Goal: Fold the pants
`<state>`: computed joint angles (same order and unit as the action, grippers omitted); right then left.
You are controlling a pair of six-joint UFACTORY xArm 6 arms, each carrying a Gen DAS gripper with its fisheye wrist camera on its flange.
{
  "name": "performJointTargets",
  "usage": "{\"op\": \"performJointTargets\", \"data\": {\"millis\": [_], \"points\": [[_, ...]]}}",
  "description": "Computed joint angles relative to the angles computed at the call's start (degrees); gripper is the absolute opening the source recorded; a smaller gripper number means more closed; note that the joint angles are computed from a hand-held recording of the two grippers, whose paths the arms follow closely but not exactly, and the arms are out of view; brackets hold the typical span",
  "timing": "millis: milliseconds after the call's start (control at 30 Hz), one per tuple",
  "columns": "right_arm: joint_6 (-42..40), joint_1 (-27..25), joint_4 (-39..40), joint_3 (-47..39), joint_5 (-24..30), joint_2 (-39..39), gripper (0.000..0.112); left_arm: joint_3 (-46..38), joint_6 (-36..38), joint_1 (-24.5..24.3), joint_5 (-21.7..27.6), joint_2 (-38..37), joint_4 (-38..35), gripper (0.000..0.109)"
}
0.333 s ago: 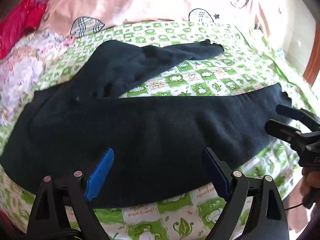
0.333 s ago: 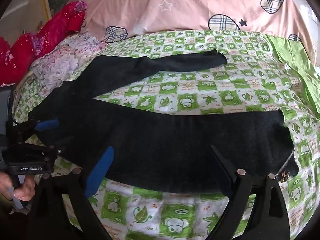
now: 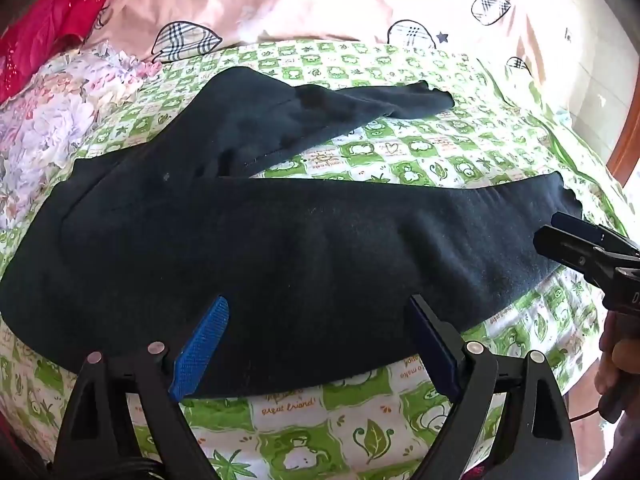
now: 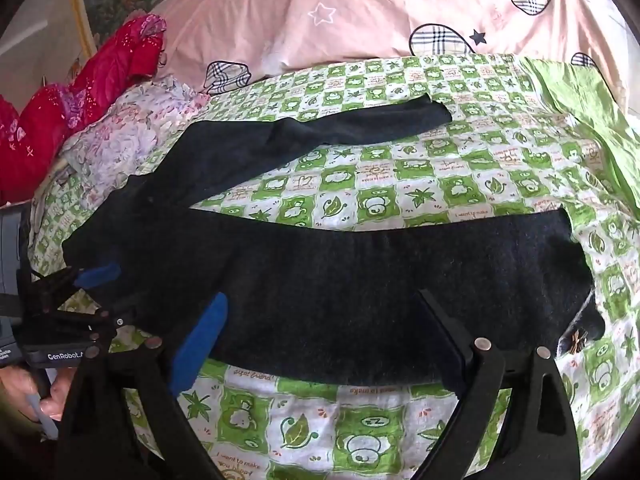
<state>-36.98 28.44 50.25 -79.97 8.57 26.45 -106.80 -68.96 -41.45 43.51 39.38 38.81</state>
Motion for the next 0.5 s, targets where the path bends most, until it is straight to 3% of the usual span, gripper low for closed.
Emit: {"op": "performJointTargets", "data": {"millis": [500], "points": [[-2.5, 0.6, 4.8, 0.0, 0.3, -0.7, 0.093, 0.9, -0.8, -0.3, 0.2, -1.0, 0.9, 0.09]]}}
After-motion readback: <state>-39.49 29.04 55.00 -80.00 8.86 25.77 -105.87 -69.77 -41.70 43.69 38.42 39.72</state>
